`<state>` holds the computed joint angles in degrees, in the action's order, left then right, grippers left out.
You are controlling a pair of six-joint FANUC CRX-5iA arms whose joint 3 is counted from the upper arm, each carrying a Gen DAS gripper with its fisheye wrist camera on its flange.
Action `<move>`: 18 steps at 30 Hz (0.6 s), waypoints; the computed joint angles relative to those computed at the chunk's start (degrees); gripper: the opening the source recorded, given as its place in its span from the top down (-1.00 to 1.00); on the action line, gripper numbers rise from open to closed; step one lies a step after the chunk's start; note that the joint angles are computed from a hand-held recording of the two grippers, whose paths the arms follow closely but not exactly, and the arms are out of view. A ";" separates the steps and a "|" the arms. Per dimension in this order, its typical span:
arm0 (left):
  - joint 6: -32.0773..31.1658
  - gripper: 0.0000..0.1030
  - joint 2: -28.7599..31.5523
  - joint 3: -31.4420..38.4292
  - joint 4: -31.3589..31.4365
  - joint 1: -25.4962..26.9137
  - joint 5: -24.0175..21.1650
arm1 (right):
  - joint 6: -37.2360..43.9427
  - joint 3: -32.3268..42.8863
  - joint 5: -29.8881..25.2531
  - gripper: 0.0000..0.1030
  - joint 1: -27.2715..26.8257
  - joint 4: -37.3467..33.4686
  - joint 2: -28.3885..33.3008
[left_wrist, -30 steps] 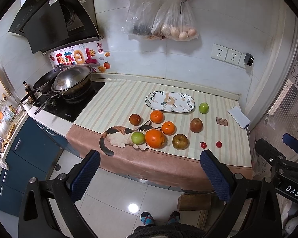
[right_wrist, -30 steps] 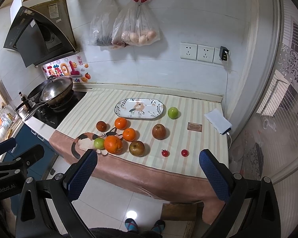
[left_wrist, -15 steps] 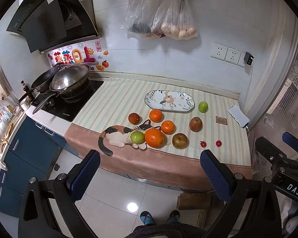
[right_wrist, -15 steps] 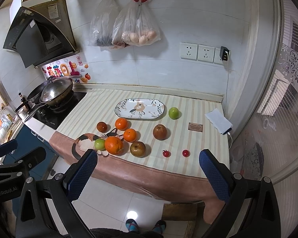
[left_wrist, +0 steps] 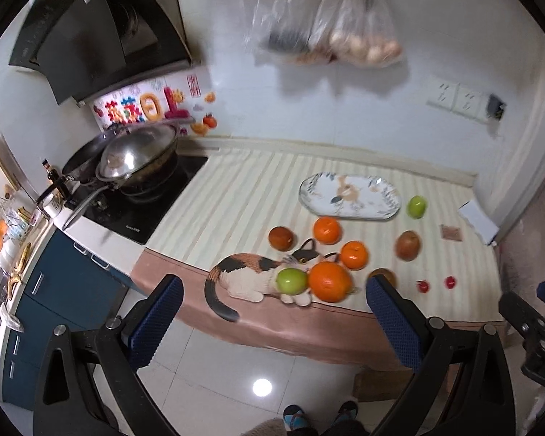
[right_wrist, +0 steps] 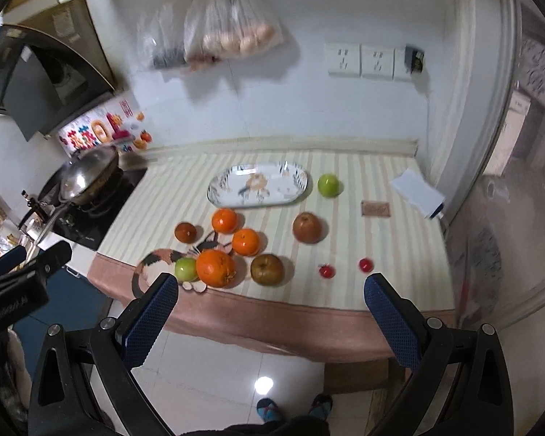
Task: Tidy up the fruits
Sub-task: 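Grasp the large orange with the left tool while the right tool grasps the brown apple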
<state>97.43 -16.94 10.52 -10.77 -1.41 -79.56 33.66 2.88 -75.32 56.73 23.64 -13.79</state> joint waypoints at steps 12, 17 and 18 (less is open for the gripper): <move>-7.10 -0.95 20.86 1.82 14.67 6.84 -5.96 | 12.24 3.59 5.44 -1.00 -13.99 -18.85 15.27; -8.64 -0.89 31.18 8.46 13.99 3.81 -9.41 | 20.45 7.59 4.49 -0.99 -19.48 -28.08 22.57; -9.39 -0.89 33.02 10.19 12.29 2.64 -10.23 | 21.53 8.15 4.52 -0.99 -20.20 -29.37 23.65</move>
